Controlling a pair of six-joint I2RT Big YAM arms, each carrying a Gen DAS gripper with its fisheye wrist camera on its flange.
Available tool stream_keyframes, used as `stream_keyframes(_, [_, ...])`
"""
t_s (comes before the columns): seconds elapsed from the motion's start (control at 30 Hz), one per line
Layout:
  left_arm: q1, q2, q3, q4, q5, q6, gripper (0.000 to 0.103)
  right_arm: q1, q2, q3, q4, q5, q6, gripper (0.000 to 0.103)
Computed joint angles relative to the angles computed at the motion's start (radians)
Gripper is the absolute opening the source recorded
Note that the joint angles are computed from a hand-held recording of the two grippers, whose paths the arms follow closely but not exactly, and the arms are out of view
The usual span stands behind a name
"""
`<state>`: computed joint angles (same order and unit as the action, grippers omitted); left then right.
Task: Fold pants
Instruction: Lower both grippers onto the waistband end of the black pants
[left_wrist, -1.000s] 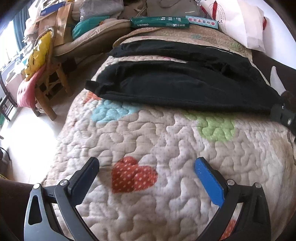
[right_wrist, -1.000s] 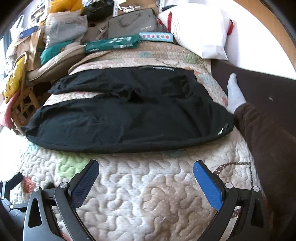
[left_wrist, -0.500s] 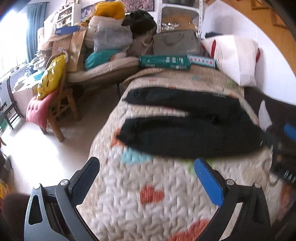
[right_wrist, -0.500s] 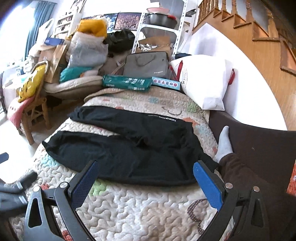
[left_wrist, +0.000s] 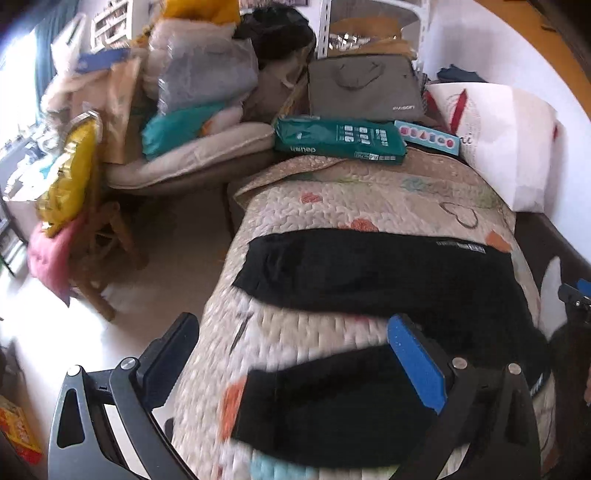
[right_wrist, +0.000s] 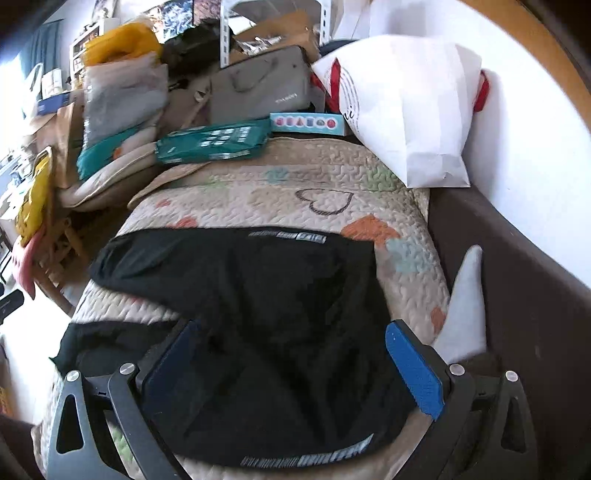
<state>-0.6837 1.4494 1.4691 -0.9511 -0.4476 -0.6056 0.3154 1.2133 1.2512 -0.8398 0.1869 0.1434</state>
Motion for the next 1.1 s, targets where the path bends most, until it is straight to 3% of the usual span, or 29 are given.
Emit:
stream_keyframes(0.2, [0.133, 0.156, 0.099, 0.081, 0.123, 0.16, 0.095, -0.104, 0.203, 0.151, 0.033, -0.1, -0.121, 0.1])
stream_keyframes(0.4, [0.173, 0.277, 0.174, 0.112, 0.124, 0.266, 0.094, -0.128, 0.376, 0.278, 0.034, -0.123, -0.159, 0.098])
stream_keyframes(0.6, [0.19, 0.338, 0.216, 0.117, 0.153, 0.258, 0.094, -0.121, 0.474, 0.351, 0.036, -0.131, -0.179, 0.098])
stream_keyframes(0.73, [0.182, 0.367, 0.236, 0.101, 0.124, 0.264, 0.094, -0.11, 0.508, 0.369, 0.038, -0.127, -0.197, 0.098])
stream_keyframes(1.1, [0.134, 0.35, 0.234, 0.098, 0.042, 0.218, 0.094, -0.088, 0.481, 0.316, 0.061, -0.117, -0.208, 0.098])
